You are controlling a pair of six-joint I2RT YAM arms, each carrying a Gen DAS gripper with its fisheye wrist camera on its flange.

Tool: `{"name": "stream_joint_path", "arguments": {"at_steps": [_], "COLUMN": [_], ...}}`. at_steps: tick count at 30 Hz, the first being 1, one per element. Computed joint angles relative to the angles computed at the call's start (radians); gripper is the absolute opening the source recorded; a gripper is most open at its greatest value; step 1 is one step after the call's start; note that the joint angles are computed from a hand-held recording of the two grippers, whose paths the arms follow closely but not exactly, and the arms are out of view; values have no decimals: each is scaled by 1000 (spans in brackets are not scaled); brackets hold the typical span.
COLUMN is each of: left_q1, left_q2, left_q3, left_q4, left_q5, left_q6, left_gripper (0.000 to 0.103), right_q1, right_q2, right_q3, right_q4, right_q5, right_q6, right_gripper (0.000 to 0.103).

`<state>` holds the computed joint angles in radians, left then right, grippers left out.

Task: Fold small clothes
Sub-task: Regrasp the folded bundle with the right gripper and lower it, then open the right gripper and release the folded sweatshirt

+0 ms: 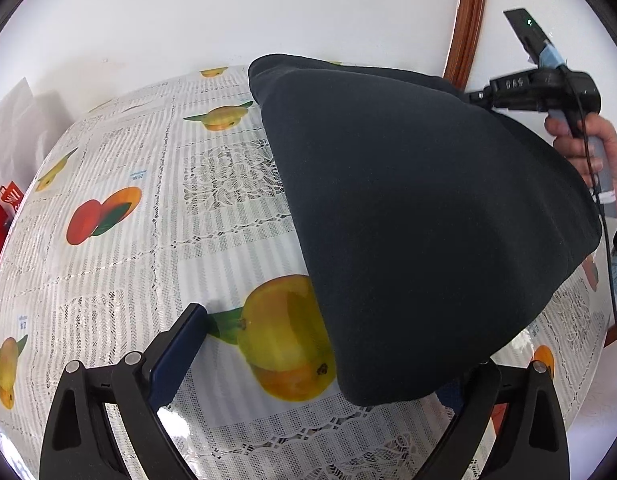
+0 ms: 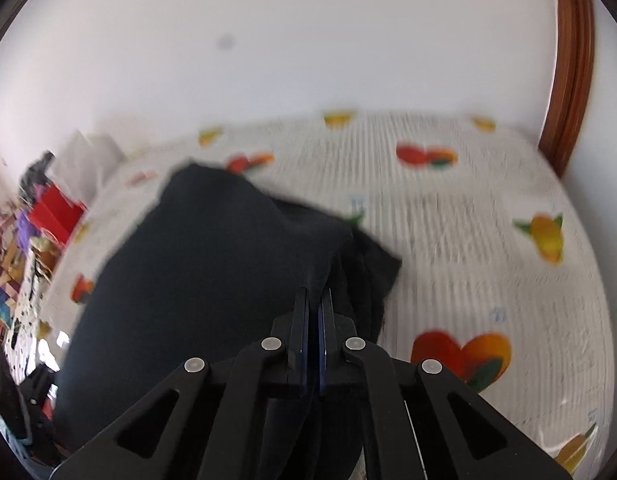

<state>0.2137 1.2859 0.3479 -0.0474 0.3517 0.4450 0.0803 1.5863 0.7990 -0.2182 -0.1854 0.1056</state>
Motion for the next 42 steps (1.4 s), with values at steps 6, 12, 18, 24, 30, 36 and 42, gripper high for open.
{"name": "stream_joint_path", "arguments": {"at_steps": [6, 12, 18, 24, 30, 36, 42], "left_q1": [24, 73, 27, 22, 16, 39, 110], "left_q2": [-31, -104, -109, -63, -64, -100, -188], "left_q3": [0, -29, -37, -18, -25, -36, -50], "left_q4": [-45, -98, -79, -58, -40, -67, -175], "left_q5": [17, 54, -11, -16, -19, 3, 67], "left_q6": [21, 63, 10, 5, 1, 27, 81], "left_gripper": [99, 98, 100, 100, 100, 100, 93], "right_q1": [-26, -31, 100, -50, -146, -110, -98], "right_q2": [-220, -551, -431, -542, -429, -548, -849], "right_q3": [-154, -291, -308, -386, -412, -475, -572], "right_q4": [0, -130, -83, 9, 111, 74, -139], "right_q5": [30, -46, 57, -151, -177, -56, -1], "right_q6": [53, 65, 116, 79, 92, 160, 143], "right_gripper": [17, 40, 31, 6, 6, 15, 19]}}
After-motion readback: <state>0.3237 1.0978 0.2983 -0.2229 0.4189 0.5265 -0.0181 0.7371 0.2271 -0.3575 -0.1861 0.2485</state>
